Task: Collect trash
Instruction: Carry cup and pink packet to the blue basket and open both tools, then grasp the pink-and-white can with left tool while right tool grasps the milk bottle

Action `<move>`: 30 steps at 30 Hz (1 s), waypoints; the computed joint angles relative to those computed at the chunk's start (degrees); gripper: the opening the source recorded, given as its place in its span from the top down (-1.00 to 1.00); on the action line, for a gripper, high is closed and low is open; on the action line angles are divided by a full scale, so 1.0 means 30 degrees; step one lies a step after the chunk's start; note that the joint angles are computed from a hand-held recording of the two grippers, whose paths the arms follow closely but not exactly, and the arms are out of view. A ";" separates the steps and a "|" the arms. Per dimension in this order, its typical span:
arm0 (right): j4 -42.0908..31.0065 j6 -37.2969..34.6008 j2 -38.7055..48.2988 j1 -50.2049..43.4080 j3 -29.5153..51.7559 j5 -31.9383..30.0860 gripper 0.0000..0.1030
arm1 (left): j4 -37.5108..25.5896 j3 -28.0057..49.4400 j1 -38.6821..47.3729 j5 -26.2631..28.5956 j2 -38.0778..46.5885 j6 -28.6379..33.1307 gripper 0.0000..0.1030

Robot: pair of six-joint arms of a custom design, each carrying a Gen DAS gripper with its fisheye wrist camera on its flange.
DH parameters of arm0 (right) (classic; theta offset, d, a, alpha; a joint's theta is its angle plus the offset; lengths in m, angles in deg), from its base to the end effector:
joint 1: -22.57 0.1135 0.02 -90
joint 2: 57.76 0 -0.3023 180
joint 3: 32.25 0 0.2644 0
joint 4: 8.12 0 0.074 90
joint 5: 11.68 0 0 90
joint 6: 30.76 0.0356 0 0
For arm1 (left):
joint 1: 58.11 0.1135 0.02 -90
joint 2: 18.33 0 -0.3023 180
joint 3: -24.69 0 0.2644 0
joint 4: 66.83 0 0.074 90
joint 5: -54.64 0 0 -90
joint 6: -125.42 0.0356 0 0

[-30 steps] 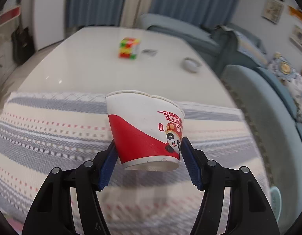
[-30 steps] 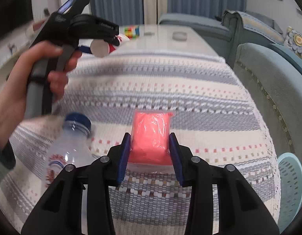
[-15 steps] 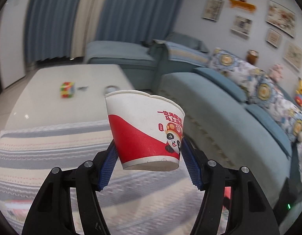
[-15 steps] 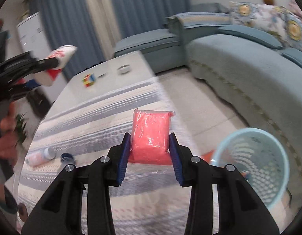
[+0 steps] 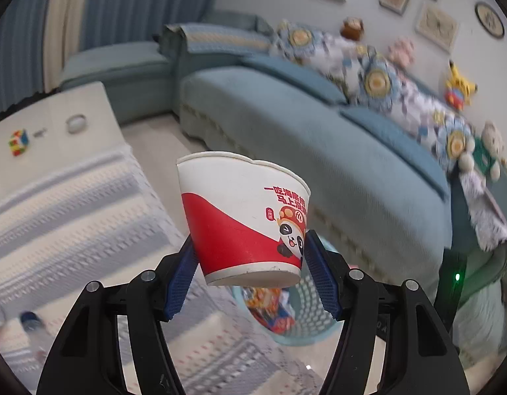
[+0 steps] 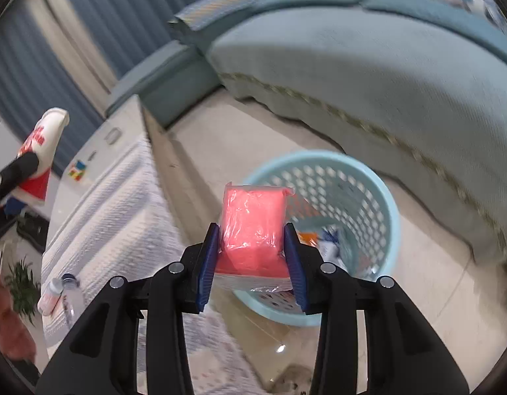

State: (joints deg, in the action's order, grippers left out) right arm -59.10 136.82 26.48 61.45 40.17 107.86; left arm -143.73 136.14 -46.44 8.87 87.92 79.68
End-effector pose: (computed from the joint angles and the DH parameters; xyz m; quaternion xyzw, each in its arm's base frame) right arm 0.2418 0.1724 0.2668 0.3680 0.8669 0.0628 0.3304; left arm 0.3959 0.0564 0.3332 0.3141 0.8611 -0.2592 0.3044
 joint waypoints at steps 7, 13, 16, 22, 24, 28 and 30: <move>0.1907 0.0848 -0.0073 -0.0799 -0.2934 -0.1933 0.30 | 0.2073 -0.3718 -0.2173 -0.2572 -0.0167 -0.0195 -0.21; 0.2761 0.1177 0.0026 -0.1253 -0.3887 -0.2560 0.23 | 0.1882 -0.4418 -0.2765 -0.3483 0.0606 0.0224 -0.24; 0.2827 0.1436 -0.0152 -0.1022 -0.3987 -0.1972 0.00 | 0.1284 -0.4170 -0.2542 -0.3202 0.0958 0.0809 -0.37; 0.1471 0.1520 -0.0172 -0.0192 -0.2943 -0.1110 -0.01 | 0.0064 -0.3548 -0.1826 -0.2444 0.1151 0.1455 -0.37; 0.0775 0.1611 -0.0127 0.0346 -0.2374 -0.0571 -0.01 | -0.0795 -0.3243 -0.1315 -0.1985 0.1210 0.2174 -0.37; -0.0878 0.1651 0.0466 0.1504 -0.0408 0.0256 -0.01 | -0.2190 -0.2716 -0.0195 -0.1464 0.1030 0.3563 -0.37; -0.1612 0.1469 0.0841 0.2089 0.0765 0.0786 0.00 | -0.3295 -0.2066 0.0532 -0.1010 0.1035 0.4288 -0.37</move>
